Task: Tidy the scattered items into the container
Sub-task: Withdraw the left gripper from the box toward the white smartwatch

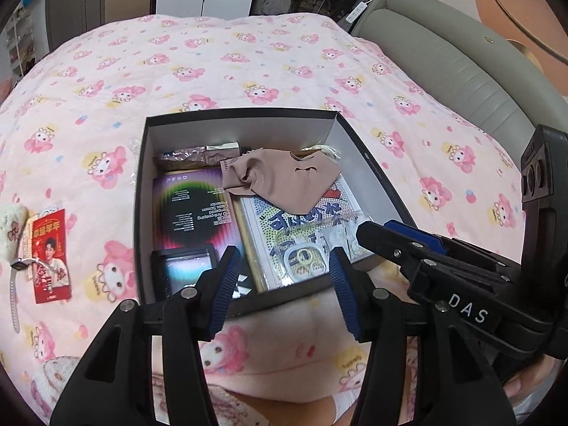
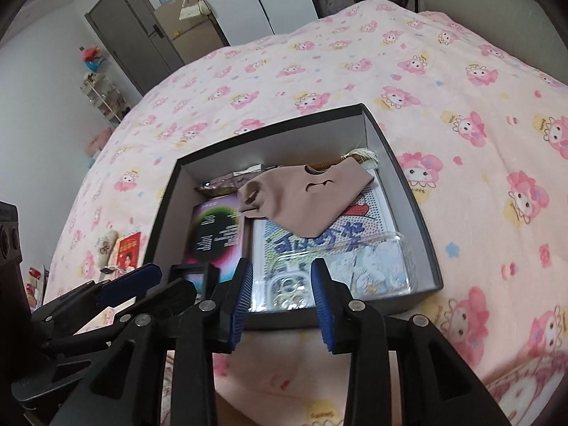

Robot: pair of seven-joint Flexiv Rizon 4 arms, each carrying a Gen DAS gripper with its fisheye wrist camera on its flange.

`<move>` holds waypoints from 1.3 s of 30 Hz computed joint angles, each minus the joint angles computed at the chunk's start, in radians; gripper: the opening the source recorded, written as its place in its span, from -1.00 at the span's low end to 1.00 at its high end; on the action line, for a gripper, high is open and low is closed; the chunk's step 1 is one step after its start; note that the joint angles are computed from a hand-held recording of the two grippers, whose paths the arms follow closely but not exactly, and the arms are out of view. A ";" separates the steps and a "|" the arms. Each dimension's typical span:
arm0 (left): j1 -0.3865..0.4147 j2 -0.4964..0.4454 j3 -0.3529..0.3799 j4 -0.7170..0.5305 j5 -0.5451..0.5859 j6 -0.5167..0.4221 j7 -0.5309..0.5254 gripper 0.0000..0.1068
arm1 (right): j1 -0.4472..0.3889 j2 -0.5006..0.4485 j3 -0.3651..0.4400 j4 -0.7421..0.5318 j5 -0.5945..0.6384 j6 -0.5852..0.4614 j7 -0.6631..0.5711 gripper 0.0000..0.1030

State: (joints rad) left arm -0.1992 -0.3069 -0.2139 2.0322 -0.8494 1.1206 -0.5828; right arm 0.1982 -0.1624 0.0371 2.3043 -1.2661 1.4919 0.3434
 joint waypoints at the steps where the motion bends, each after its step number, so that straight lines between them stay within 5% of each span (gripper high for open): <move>1: 0.003 0.008 -0.002 0.008 -0.010 0.001 0.011 0.03 | 0.004 0.006 0.002 0.002 -0.009 -0.005 0.013 -0.41; 18: -0.005 0.126 0.066 0.086 -0.191 -0.052 0.195 0.05 | 0.064 0.077 0.091 -0.016 0.065 -0.135 -0.021 -0.39; 39: 0.095 0.130 0.143 0.092 -0.227 -0.111 0.228 0.08 | 0.242 -0.056 0.102 -0.210 0.241 -0.269 -0.254 -0.39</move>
